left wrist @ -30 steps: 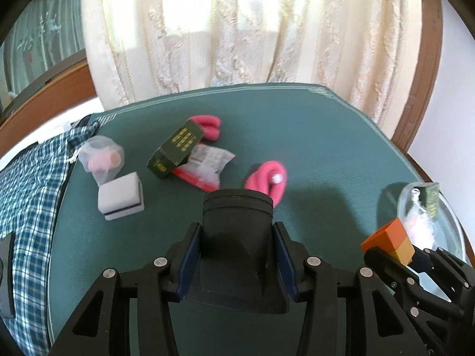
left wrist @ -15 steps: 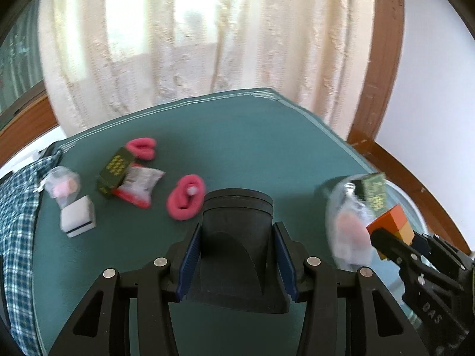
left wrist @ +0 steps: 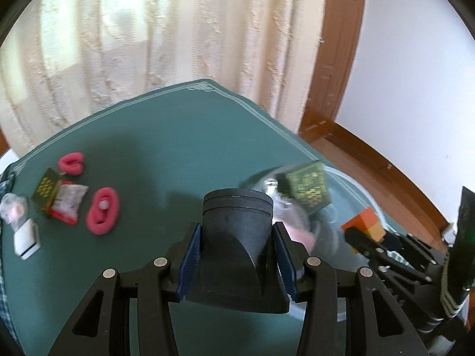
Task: Organize objects
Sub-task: 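Carry the toy block and black sleeve with both grippers over the clear bowl, then open the right gripper to drop the block while the left releases the black sleeve into the bowl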
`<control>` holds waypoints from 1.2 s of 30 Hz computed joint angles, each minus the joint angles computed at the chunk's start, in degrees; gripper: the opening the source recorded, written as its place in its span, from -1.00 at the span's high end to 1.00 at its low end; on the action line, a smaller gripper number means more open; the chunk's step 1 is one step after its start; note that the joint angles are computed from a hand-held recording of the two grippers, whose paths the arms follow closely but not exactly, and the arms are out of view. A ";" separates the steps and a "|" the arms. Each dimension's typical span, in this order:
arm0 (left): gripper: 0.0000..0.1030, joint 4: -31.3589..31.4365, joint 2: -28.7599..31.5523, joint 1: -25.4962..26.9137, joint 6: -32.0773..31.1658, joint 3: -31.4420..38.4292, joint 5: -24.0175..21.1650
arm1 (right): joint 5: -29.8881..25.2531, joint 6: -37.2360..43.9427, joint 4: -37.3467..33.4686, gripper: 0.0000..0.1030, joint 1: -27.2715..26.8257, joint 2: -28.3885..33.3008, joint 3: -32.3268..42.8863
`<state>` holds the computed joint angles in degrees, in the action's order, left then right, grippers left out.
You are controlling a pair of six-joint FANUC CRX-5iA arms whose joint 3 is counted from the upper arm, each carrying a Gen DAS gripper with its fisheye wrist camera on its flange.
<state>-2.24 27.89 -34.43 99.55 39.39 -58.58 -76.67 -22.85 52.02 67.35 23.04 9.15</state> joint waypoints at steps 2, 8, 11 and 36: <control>0.01 1.22 1.11 -0.37 -1.20 1.26 -0.24 | -0.32 -0.32 -0.19 0.32 -0.12 -0.42 -0.56; 0.01 5.18 3.93 -1.09 -5.19 3.86 -1.63 | -0.86 -2.66 -0.71 0.32 -0.38 -2.56 -3.70; 0.01 6.24 5.19 -1.44 -6.26 5.02 -2.64 | -0.79 -3.50 -0.83 0.32 -0.51 -3.06 -4.60; -0.55 3.63 2.82 -1.16 -3.09 2.45 -2.08 | 1.44 -3.26 -1.32 0.32 -3.42 -3.14 -4.59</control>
<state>1.39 30.70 -35.59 96.46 41.84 -60.65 -75.23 -26.11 50.70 63.93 19.90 4.57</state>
